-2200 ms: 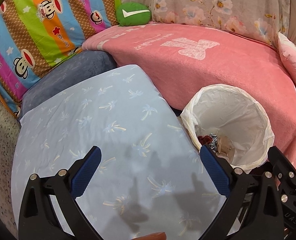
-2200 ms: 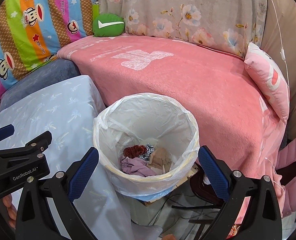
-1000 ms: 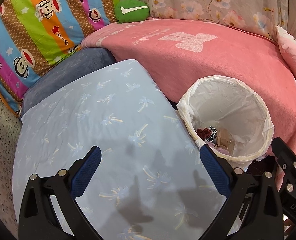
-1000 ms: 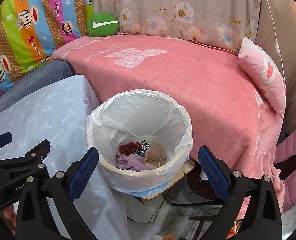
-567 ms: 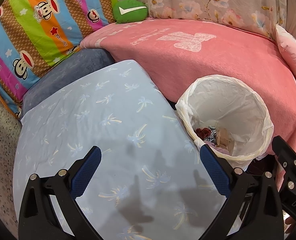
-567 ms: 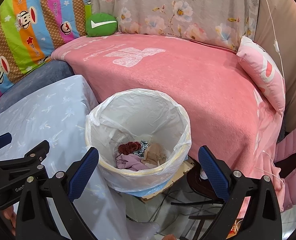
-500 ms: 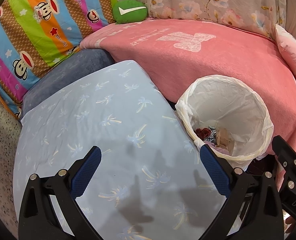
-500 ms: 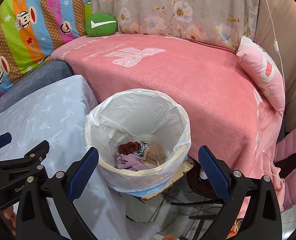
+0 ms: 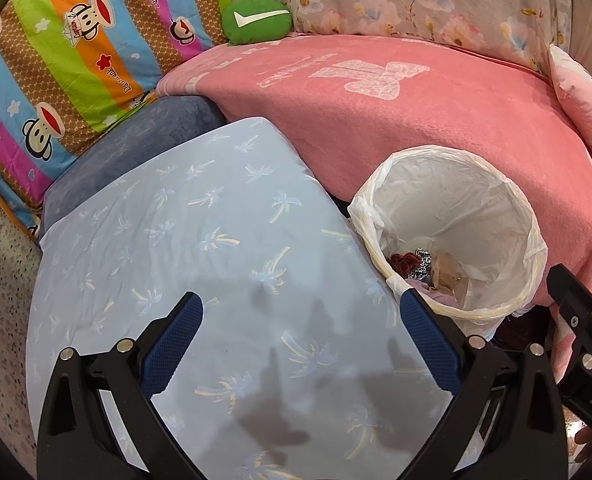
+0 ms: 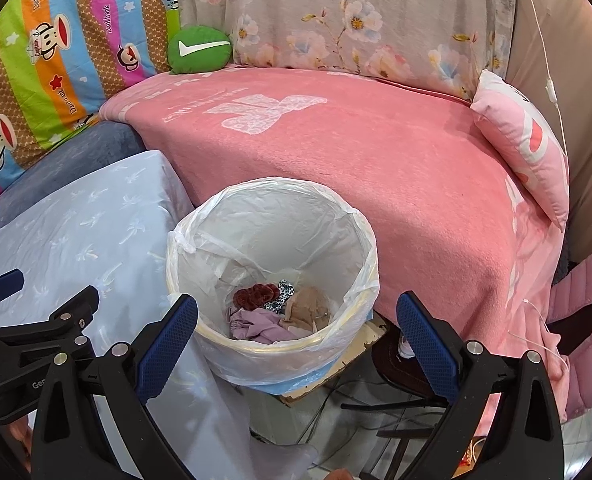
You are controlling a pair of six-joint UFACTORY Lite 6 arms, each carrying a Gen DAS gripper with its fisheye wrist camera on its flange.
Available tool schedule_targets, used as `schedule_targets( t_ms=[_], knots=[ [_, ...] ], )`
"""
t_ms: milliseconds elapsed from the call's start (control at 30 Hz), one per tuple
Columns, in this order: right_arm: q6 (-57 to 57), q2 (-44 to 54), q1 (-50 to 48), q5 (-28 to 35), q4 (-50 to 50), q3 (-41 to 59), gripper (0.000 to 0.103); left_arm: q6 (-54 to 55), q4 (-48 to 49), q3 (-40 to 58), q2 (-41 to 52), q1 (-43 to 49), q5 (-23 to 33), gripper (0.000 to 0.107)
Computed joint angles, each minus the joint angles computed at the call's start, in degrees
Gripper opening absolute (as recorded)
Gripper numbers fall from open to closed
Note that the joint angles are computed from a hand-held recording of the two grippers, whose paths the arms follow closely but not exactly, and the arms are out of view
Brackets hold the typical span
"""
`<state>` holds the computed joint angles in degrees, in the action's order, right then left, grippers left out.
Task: Collect trash
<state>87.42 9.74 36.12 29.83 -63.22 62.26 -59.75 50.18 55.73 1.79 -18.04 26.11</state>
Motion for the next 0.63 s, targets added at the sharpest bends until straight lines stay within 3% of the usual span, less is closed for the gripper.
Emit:
schedule_targets(
  t_ms=[633],
  knots=[
    [1.13, -0.45, -0.16, -0.08, -0.7, -0.9, 0.097, -0.02, 0.28, -0.87, -0.43, 0.19, -0.98, 0.095]
  ],
)
